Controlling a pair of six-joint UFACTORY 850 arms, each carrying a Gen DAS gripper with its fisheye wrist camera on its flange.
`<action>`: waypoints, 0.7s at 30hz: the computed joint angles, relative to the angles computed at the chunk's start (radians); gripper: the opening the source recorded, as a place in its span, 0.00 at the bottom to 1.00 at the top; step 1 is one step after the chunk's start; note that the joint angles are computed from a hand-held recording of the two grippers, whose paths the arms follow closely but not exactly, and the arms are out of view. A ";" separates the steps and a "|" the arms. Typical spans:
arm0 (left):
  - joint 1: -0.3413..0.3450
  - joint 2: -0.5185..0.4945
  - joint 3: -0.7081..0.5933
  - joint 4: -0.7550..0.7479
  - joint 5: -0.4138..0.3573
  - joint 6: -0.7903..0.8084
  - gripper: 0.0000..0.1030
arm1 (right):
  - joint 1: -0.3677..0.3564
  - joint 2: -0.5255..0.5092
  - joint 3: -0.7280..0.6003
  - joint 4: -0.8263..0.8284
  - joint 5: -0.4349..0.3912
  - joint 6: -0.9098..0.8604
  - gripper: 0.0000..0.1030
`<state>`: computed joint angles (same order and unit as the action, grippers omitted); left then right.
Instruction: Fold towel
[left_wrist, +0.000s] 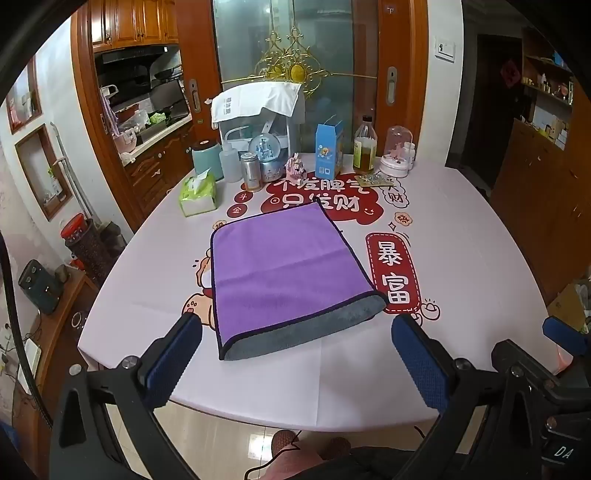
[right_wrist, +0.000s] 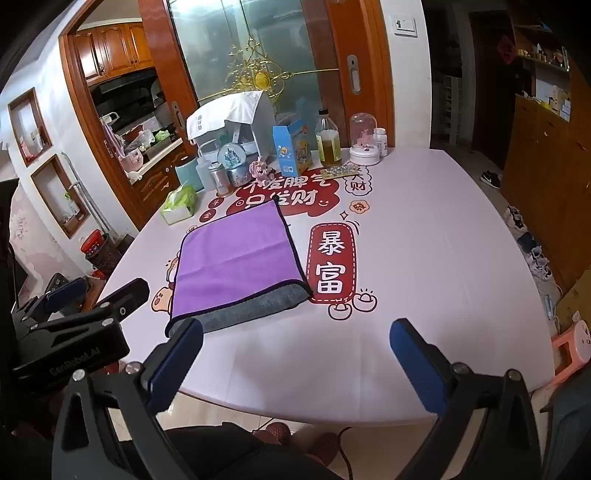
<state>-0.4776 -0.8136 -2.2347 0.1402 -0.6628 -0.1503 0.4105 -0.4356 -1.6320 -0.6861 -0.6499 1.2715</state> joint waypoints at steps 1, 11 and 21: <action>0.000 0.000 -0.001 0.000 -0.002 0.001 0.99 | 0.000 -0.002 -0.004 0.008 -0.004 -0.008 0.98; 0.000 -0.007 -0.015 -0.003 -0.005 0.001 0.99 | -0.003 -0.005 -0.009 0.018 0.000 -0.019 0.98; 0.000 -0.012 -0.021 -0.015 -0.014 0.005 0.99 | -0.001 -0.010 -0.013 0.016 -0.005 -0.016 0.98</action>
